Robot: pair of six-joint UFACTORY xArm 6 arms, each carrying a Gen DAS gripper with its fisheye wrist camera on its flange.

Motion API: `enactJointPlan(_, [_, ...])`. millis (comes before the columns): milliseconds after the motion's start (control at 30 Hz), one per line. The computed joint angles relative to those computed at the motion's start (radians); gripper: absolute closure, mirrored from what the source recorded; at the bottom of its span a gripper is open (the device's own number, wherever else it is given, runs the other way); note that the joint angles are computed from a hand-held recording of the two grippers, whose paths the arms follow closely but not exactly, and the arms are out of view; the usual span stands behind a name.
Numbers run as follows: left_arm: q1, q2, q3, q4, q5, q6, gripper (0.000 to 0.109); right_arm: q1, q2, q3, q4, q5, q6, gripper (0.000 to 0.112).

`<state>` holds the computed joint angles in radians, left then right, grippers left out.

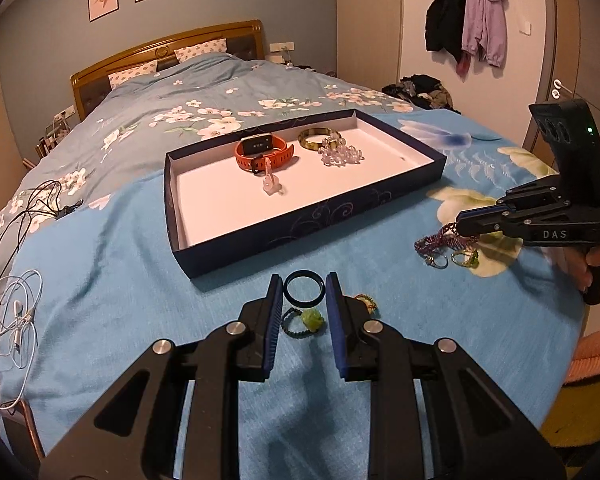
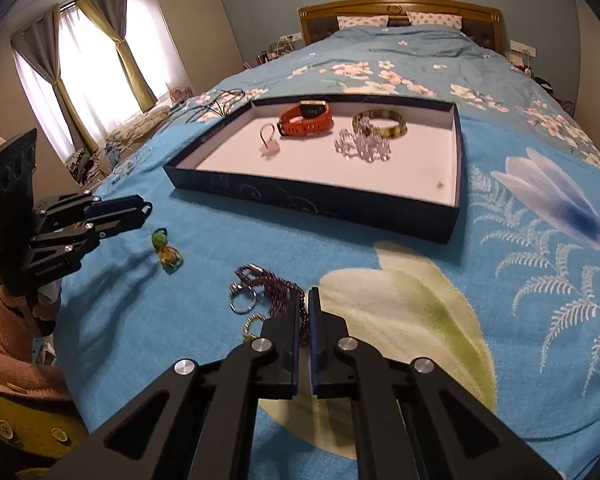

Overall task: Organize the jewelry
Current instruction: 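Carry the hair tie and beaded bracelet over the box with both tools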

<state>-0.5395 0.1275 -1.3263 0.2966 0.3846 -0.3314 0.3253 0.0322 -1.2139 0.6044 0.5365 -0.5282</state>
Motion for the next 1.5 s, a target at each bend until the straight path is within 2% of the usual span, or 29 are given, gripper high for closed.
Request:
enactJointPlan(367, [0.006,0.005,-0.018,-0.011,-0.043,-0.003,0.086,0.020,-0.008,-0.047,0.039,-0.042,-0.051,0.110])
enactJointPlan(700, [0.011,0.055,-0.098,-0.037,-0.058,0.025,0.086,0.022,0.006,-0.113,0.040,-0.081,-0.066,0.110])
enactJointPlan(1067, [0.019,0.146,-0.231,-0.083,-0.031,0.071,0.086,0.015,0.075,-0.223,0.048,-0.097,-0.082,0.110])
enactJointPlan(1500, [0.022,0.250,-0.366,-0.112,0.019,0.105,0.086,0.006,0.185,-0.350,0.006,-0.089,-0.023,0.110])
